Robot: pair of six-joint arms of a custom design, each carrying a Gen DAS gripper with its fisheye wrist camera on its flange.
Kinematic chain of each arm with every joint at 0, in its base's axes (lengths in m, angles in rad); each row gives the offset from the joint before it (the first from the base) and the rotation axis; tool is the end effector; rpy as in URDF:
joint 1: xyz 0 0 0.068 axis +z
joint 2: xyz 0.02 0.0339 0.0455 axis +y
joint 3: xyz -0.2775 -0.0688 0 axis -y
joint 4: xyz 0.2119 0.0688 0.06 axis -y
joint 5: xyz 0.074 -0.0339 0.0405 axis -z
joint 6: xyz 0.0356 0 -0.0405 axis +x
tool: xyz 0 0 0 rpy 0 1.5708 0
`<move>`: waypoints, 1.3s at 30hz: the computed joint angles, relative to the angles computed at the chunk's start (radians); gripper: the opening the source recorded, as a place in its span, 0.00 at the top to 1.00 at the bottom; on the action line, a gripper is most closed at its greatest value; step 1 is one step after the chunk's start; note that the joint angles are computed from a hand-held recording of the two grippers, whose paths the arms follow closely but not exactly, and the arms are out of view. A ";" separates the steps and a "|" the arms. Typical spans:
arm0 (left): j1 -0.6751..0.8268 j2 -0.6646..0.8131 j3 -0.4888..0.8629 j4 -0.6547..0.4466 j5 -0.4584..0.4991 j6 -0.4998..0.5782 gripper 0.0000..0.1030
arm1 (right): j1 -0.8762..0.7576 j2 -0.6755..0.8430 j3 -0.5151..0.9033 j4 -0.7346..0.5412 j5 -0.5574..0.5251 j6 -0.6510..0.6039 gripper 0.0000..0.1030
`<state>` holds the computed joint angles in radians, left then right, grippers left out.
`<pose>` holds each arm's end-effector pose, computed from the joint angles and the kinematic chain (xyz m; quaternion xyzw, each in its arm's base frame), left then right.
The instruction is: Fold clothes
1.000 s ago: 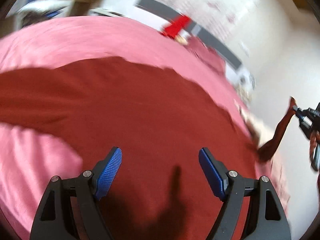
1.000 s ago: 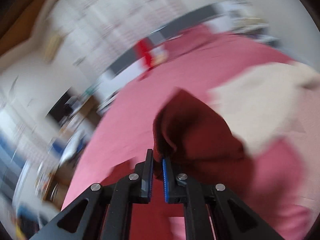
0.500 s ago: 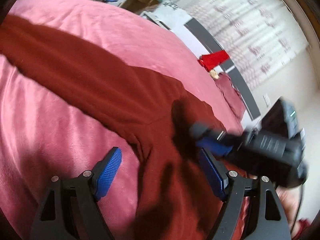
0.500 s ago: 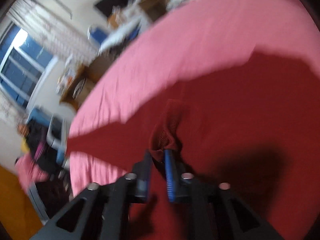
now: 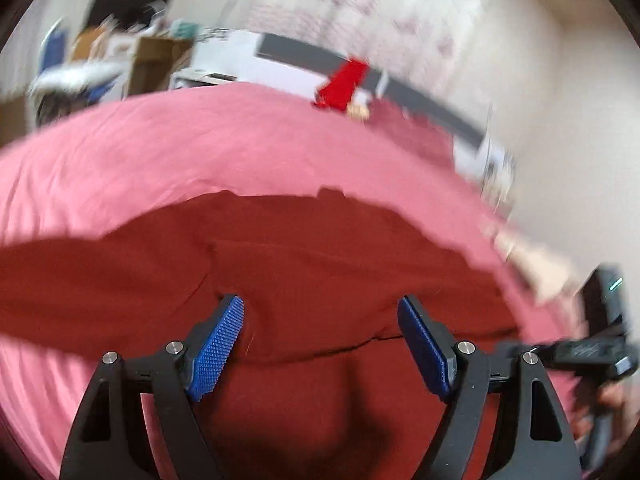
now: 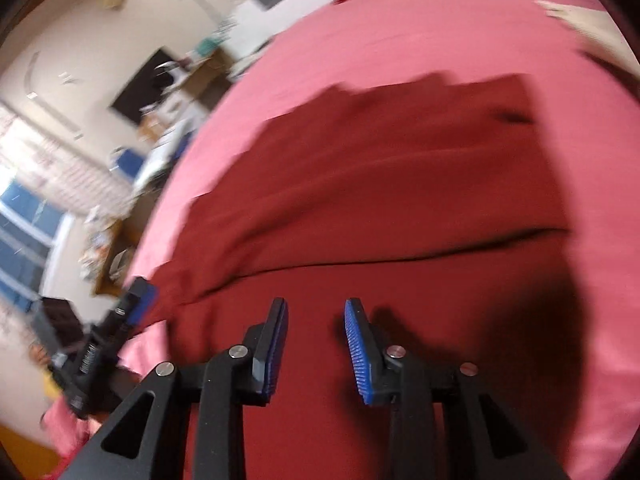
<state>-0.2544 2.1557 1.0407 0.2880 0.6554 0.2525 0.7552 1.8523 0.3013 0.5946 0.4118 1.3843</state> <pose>0.3716 -0.1190 0.1058 0.3344 0.8246 -0.3002 0.3438 0.1719 0.1423 0.0823 0.3475 0.8681 0.1660 0.3131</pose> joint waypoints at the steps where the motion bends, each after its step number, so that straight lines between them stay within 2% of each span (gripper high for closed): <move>1: -0.036 0.012 0.025 -0.008 -0.065 0.024 0.22 | 0.004 -0.019 -0.005 -0.079 0.020 0.026 0.70; 3: -0.080 0.037 0.057 -0.002 -0.166 0.052 0.22 | -0.006 -0.041 0.073 -0.344 0.039 0.042 0.70; 6: -0.122 0.098 0.137 -0.051 -0.329 0.092 0.22 | -0.031 -0.033 0.131 -0.503 0.058 0.013 0.71; 8: -0.137 0.149 0.213 -0.124 -0.411 0.097 0.21 | -0.050 -0.027 0.154 -0.542 0.068 -0.024 0.72; 10: -0.125 0.177 0.254 -0.163 -0.387 0.079 0.16 | -0.062 -0.018 0.188 -0.594 0.091 -0.064 0.73; 14: -0.099 0.214 0.282 -0.166 -0.330 0.074 0.10 | -0.072 -0.016 0.247 -0.723 0.163 -0.127 0.76; 16: -0.098 0.220 0.278 -0.151 -0.326 0.070 0.09 | -0.086 -0.023 0.206 -0.706 0.171 -0.111 0.88; 18: -0.095 0.216 0.264 -0.133 -0.317 0.067 0.09 | -0.102 -0.037 0.154 -0.661 0.169 -0.103 0.91; 20: -0.087 0.207 0.243 -0.115 -0.304 0.067 0.09 | -0.111 -0.096 0.053 -0.507 0.124 -0.119 0.86; 22: -0.079 0.207 0.236 -0.111 -0.286 0.066 0.09 | -0.103 -0.186 -0.021 -0.443 0.098 -0.148 0.84; 24: -0.074 0.218 0.248 -0.117 -0.273 0.062 0.08 | -0.102 -0.339 -0.100 -0.419 0.095 -0.180 0.83; 25: -0.072 0.220 0.250 -0.117 -0.268 0.061 0.08 | -0.127 -0.411 -0.127 -0.415 0.089 -0.209 0.73; 28: -0.071 0.220 0.243 -0.110 -0.265 0.061 0.07 | -0.346 -0.585 -0.137 -0.468 -0.014 -0.382 0.71; 29: -0.071 0.221 0.244 -0.110 -0.264 0.060 0.07 | -0.460 -0.588 -0.123 -0.456 -0.084 -0.468 0.71; 31: -0.070 0.224 0.249 -0.113 -0.259 0.058 0.07 | -0.692 -0.494 -0.069 -0.403 -0.252 -0.635 0.71; 33: -0.069 0.228 0.254 -0.115 -0.253 0.057 0.07 | -0.845 -0.352 0.010 -0.407 -0.372 -0.728 0.71; 35: -0.067 0.231 0.256 -0.116 -0.247 0.056 0.07 | -0.951 -0.209 0.050 -0.351 -0.489 -0.756 0.71; 38: -0.065 0.236 0.262 -0.119 -0.241 0.055 0.06 | -1.037 -0.100 0.026 -0.196 -0.611 -0.741 0.68; 39: -0.065 0.239 0.264 -0.119 -0.240 0.054 0.06 | -1.053 -0.084 0.012 -0.139 -0.643 -0.747 0.74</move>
<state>-0.3195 2.3942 1.3047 0.1686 0.4155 0.3067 -0.2977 1.7683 0.3130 0.4556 -0.2315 0.6368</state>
